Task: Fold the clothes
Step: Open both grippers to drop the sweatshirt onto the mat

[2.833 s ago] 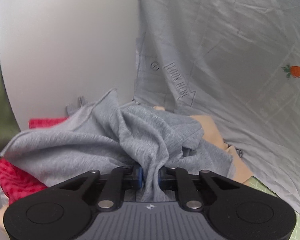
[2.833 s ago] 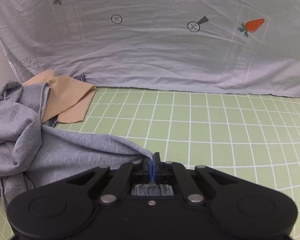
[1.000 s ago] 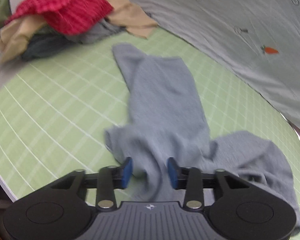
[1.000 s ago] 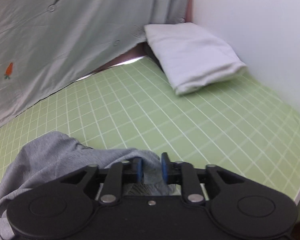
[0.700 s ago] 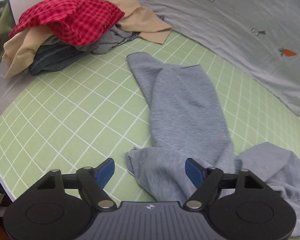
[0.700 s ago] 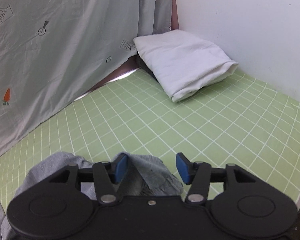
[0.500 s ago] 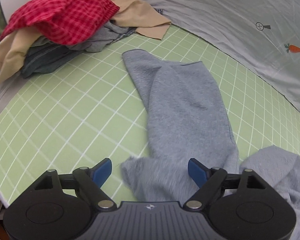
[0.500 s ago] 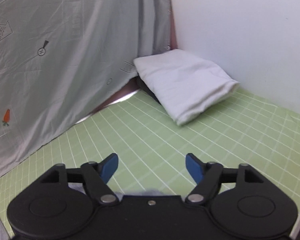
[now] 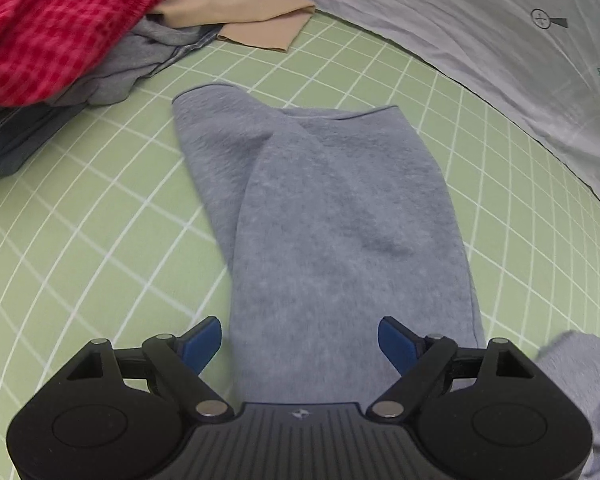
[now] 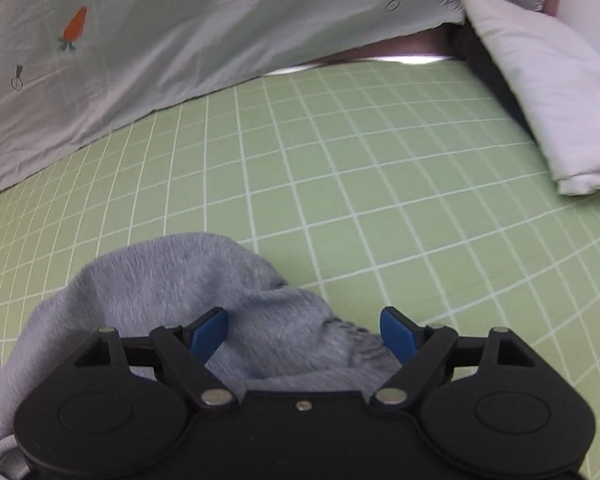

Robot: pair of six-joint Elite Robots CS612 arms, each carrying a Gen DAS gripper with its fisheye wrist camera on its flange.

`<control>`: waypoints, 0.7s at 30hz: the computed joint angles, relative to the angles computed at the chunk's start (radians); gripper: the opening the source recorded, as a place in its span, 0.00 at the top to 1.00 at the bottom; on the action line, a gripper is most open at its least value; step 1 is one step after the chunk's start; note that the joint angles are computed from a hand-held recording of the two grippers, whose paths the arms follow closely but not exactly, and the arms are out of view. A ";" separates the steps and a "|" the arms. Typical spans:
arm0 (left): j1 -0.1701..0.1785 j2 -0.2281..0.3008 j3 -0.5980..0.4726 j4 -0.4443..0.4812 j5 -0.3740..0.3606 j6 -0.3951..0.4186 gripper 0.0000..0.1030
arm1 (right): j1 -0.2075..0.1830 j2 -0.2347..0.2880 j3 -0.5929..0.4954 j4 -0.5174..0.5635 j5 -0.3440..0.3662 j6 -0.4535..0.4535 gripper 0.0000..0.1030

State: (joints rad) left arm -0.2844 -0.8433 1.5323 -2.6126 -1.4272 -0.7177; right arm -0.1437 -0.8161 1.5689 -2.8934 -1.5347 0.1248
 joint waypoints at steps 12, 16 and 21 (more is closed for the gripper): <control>-0.003 0.022 -0.038 -0.068 0.097 0.022 0.95 | -0.029 0.047 -0.091 -0.090 0.026 -0.013 0.97; -0.007 -0.002 -0.020 -0.193 0.183 0.021 0.95 | -0.050 0.060 -0.148 -0.247 -0.117 0.061 0.97; -0.019 -0.042 0.020 -0.327 0.271 0.045 0.95 | -0.077 0.067 -0.196 -0.381 -0.282 0.075 0.96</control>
